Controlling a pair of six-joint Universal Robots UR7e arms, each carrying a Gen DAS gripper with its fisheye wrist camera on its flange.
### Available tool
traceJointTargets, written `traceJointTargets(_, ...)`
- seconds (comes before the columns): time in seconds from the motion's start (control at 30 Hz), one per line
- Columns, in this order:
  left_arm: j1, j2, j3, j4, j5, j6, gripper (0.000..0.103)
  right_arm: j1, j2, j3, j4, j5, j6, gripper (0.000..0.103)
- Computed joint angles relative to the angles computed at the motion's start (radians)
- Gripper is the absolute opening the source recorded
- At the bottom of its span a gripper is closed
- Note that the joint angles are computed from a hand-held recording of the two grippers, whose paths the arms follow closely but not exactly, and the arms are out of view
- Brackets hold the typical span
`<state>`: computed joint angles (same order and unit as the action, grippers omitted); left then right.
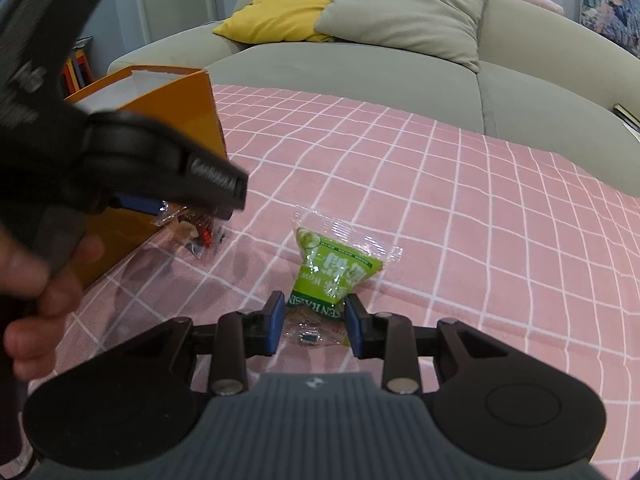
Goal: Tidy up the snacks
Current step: 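Close left tool on the red candy pack while right tool holds green pack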
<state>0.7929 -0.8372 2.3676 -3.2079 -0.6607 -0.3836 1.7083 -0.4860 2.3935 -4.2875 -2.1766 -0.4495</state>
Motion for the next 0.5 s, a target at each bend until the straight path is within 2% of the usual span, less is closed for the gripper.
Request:
traceJointTargets(0.03, 0.003, 0.002, -0.005, -0.001, -0.001, -0.004, 0.062, 0.002, 0.0, 0.001, 0.0, -0.004, 0.005, 0.03)
traceJointTargets(0.07, 0.009, 0.004, -0.012, 0.002, -0.005, -0.004, 0.052, 0.004, 0.0, 0.003, -0.002, -0.009, 0.011, 0.03)
traceJointTargets(0.13, 0.024, -0.005, -0.019, 0.01, -0.025, -0.003, 0.047, 0.012, 0.002, 0.008, -0.004, -0.02, 0.027, 0.03)
traceJointTargets(0.17, 0.029, -0.012, -0.017, 0.006, -0.039, 0.001, 0.042, 0.015, 0.003, 0.01, -0.005, -0.024, 0.036, 0.03)
traceJointTargets(0.3, 0.034, -0.041, -0.004, 0.034, -0.062, 0.041, 0.039, 0.031, 0.015, 0.022, -0.016, -0.042, 0.067, 0.03)
traceJointTargets(0.5, 0.012, -0.126, 0.065, 0.103, -0.125, 0.055, 0.038, 0.089, 0.03, 0.047, -0.01, -0.092, 0.166, 0.029)
